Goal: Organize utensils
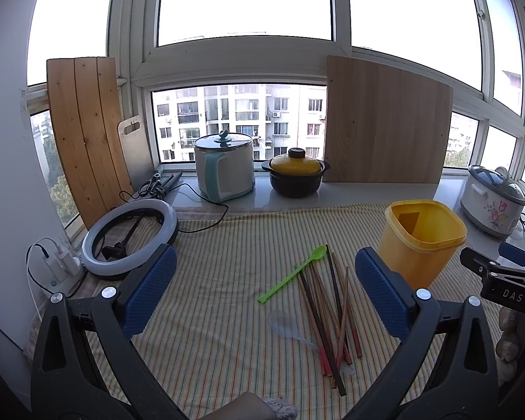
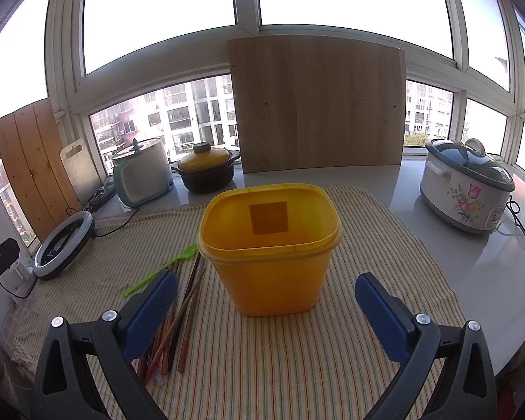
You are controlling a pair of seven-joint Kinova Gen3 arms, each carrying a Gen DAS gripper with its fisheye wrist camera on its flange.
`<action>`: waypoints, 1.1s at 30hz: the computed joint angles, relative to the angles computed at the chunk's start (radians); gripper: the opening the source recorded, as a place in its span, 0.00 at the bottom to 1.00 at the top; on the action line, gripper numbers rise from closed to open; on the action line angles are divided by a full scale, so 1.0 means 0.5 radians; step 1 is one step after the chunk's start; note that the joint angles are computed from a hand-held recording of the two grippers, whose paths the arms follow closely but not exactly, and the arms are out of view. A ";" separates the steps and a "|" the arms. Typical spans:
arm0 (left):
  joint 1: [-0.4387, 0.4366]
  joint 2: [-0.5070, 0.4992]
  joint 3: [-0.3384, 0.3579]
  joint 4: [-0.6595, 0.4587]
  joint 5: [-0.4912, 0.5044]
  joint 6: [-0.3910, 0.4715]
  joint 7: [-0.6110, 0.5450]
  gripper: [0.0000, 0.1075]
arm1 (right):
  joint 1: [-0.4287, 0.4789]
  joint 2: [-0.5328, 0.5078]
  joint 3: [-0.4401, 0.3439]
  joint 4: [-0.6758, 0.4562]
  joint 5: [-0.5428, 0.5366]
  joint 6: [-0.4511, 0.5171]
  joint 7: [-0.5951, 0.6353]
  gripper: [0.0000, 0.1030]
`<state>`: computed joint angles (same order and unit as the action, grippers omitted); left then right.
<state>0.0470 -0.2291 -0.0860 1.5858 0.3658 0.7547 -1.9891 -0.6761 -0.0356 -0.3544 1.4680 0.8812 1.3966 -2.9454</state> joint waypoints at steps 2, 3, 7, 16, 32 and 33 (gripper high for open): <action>0.002 -0.002 -0.007 0.001 0.007 0.000 -0.007 0.96 | 0.001 0.000 0.002 0.002 0.000 -0.006 -0.001 1.00; -0.001 0.000 0.005 0.005 -0.003 -0.007 0.005 0.96 | 0.001 0.001 0.001 0.002 -0.001 -0.008 -0.001 1.00; 0.000 0.006 -0.003 0.009 -0.001 -0.013 -0.005 0.96 | 0.002 0.003 0.006 0.012 -0.010 -0.034 -0.002 0.98; -0.038 0.142 -0.071 -0.001 0.110 -0.004 -0.219 0.96 | 0.080 -0.044 0.045 0.118 -0.170 -0.356 0.045 0.80; -0.404 0.590 0.039 -0.365 0.607 0.627 -0.752 0.65 | 0.110 0.179 0.168 -0.048 -0.638 -0.595 0.581 0.58; -0.421 0.625 0.066 -0.406 0.608 0.671 -0.754 0.64 | 0.098 0.201 0.179 -0.069 -0.654 -0.590 0.620 0.57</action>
